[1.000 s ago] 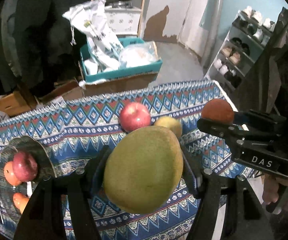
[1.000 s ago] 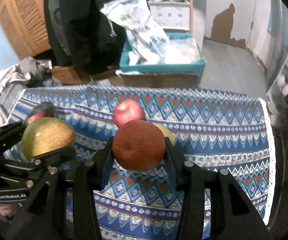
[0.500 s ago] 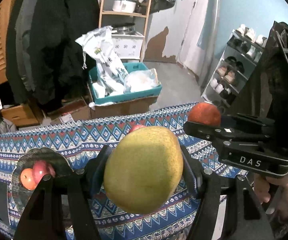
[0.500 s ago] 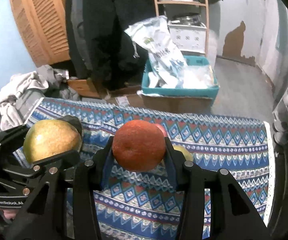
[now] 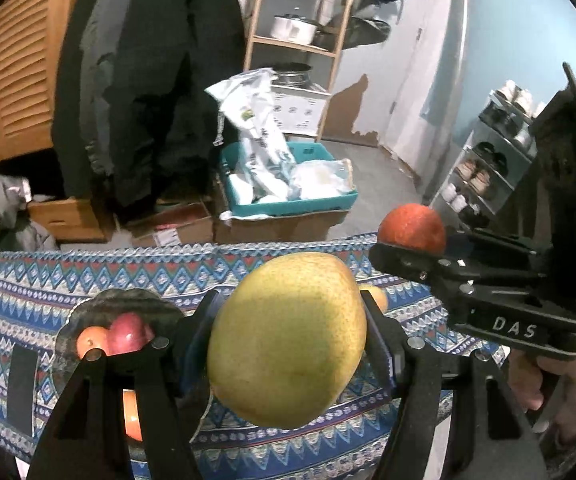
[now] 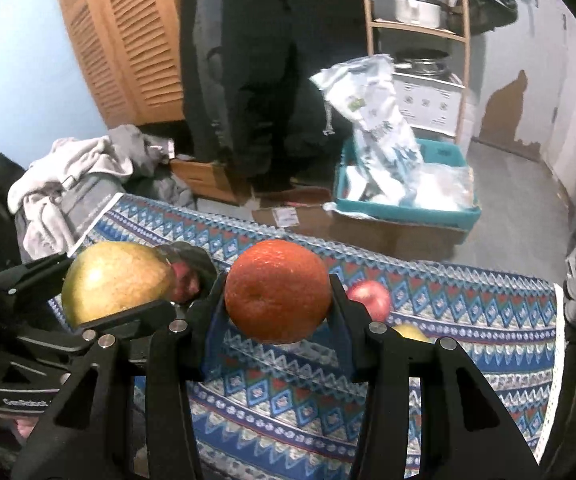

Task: Organize fruits
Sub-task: 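Lift the pear and tangerine and carry both tools over the glass bowl, then lower the pear and tangerine into the glass bowl and open both tools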

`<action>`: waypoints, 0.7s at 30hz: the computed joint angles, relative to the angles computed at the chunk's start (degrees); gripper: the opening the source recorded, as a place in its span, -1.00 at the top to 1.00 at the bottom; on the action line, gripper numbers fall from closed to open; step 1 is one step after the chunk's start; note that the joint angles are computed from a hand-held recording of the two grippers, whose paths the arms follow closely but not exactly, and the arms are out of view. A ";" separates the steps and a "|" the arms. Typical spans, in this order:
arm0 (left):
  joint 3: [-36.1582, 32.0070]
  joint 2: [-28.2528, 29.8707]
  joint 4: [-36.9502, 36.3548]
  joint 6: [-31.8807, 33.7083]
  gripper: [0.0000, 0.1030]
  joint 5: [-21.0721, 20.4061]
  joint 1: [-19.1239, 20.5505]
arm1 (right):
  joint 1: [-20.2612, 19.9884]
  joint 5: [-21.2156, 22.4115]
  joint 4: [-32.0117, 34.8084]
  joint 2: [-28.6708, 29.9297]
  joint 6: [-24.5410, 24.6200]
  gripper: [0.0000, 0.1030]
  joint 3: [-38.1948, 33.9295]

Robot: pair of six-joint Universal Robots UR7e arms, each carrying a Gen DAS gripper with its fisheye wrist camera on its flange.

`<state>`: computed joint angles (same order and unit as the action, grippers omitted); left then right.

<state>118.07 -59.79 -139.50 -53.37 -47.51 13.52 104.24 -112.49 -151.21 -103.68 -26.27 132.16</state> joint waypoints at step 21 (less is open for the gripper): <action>10.37 -12.39 10.26 -13.68 -0.33 1.96 4.51 | 4.77 1.09 -2.31 16.43 4.14 0.13 -2.78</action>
<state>128.44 -72.18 -129.24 -67.06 -45.55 18.03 109.01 -111.40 -153.52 -87.26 -22.14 129.38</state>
